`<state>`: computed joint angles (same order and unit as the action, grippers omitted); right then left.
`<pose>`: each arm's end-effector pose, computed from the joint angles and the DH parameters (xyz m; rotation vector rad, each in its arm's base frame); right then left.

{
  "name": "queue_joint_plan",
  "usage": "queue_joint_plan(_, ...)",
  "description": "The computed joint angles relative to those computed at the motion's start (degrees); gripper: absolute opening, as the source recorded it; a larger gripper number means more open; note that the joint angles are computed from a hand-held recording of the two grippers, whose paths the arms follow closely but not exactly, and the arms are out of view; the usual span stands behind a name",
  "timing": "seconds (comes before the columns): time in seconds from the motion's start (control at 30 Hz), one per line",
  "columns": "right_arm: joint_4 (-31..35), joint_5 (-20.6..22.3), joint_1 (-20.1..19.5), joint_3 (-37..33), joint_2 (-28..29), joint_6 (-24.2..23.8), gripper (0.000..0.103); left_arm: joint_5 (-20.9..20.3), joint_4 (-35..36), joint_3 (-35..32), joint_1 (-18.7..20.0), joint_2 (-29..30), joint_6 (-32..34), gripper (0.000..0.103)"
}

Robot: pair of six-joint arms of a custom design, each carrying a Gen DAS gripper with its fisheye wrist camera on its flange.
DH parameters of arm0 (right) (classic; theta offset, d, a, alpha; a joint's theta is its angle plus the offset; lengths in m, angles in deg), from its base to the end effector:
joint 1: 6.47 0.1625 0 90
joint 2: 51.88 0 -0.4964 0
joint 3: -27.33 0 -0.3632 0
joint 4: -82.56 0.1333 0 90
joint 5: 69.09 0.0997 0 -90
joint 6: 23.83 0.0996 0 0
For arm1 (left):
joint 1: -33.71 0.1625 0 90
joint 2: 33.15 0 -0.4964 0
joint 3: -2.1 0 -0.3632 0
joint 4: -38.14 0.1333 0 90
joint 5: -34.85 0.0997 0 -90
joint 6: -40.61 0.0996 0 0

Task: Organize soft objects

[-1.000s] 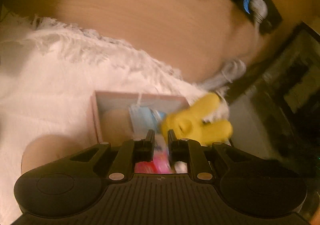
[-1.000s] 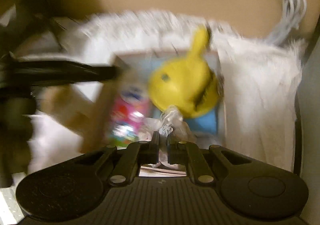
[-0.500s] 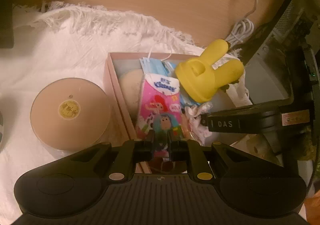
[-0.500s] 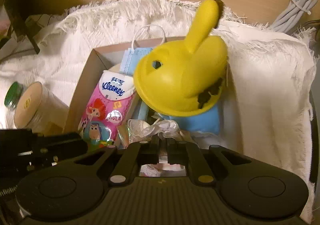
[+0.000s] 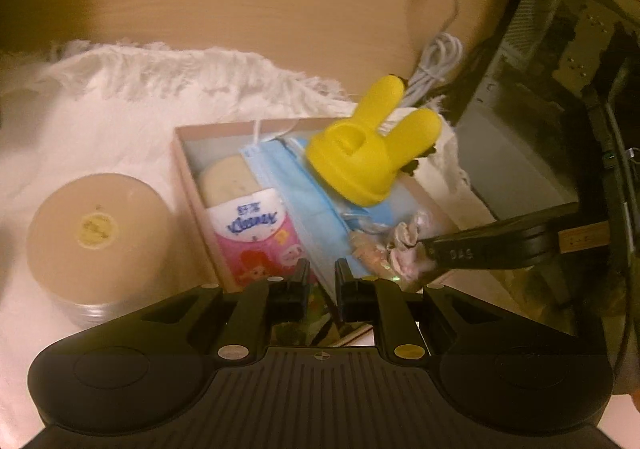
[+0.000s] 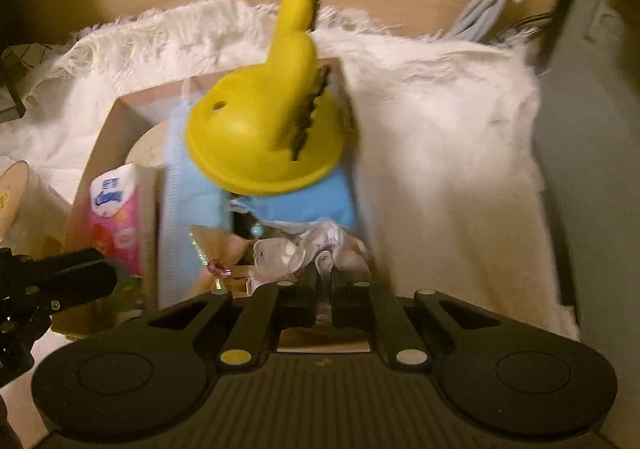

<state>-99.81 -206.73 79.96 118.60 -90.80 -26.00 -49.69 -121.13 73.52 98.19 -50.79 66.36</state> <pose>0.0143 -0.7299 0.1995 -0.3771 -2.1755 0.7447 -0.2202 -0.7927 -0.0490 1.2884 2.7301 -0.4103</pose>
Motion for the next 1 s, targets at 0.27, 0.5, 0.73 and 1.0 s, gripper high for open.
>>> queue_joint_plan(0.27,-3.1,-7.3,0.2,2.1,-0.4,4.0,0.004,-1.6,-4.5,1.9,0.2,1.3,1.1,0.014)
queue_joint_plan(0.5,-16.3,0.4,-0.2,7.8,-1.4,-5.5,0.037,-1.9,-16.6,8.2,-0.6,-0.1,0.6,0.015)
queue_joint_plan(0.73,-27.2,12.3,-1.9,14.6,-3.6,-13.3,0.057,9.3,-39.6,18.6,-4.3,-1.3,-2.6,0.015)
queue_joint_plan(1.0,-44.7,16.5,-1.3,19.3,-2.7,-27.1,0.061,25.3,-53.1,27.4,-6.4,-0.4,-7.5,0.015)
